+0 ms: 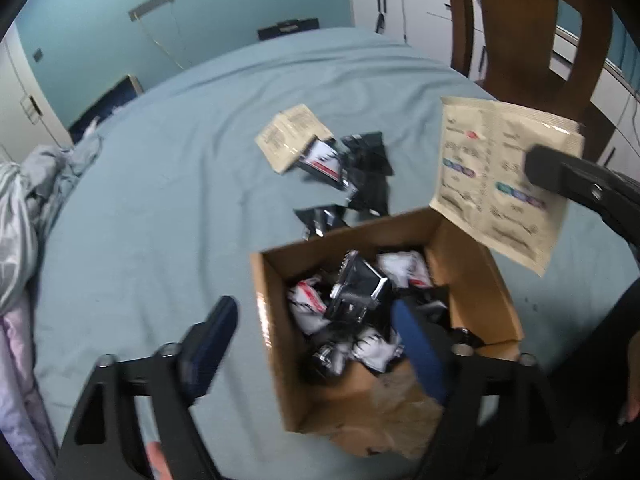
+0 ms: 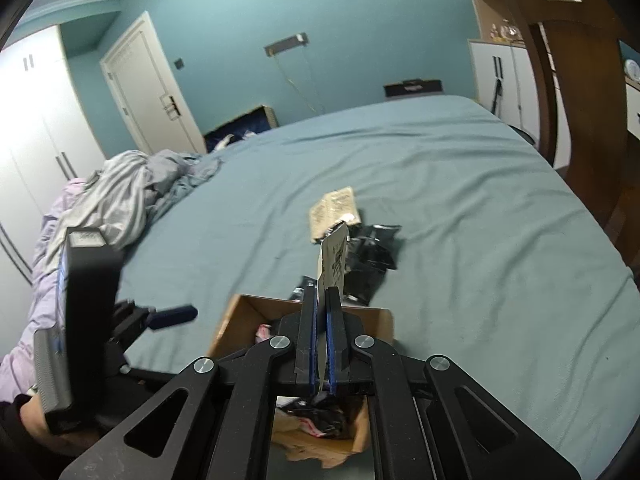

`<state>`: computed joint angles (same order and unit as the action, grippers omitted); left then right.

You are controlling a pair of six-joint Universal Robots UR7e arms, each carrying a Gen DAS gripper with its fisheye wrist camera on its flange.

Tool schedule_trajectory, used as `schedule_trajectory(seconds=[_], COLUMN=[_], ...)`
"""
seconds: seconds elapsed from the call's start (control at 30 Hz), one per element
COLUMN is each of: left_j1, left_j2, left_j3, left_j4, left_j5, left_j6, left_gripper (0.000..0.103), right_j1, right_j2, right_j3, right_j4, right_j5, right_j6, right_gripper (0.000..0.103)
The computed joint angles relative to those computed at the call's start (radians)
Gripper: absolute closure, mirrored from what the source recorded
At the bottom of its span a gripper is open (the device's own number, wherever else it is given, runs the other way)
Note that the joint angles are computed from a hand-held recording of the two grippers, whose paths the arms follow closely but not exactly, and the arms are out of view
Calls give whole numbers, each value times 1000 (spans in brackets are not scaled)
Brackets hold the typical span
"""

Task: Organize snacks

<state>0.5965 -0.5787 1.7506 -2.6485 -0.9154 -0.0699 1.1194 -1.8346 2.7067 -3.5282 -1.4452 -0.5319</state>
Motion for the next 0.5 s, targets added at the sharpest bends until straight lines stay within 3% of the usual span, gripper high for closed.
schedule_trajectory(seconds=[0.2,0.33,0.5], left_j1=[20,28,30], left_j2=[-9,-2,0], left_j3=[-14,-28,-32], left_j4=[29,70,77], left_j5=[55,106,109], left_j6=[-84,-130,-138], left_gripper=[18,18,18], right_j1=[10,23,85], right_j2=[19,8,35], right_j3=[9,-25,-114], right_j4=[16,133,357], right_j5=[-3,-21,-138], right_j6=[-55,-64,-6], right_gripper=[101,101,101])
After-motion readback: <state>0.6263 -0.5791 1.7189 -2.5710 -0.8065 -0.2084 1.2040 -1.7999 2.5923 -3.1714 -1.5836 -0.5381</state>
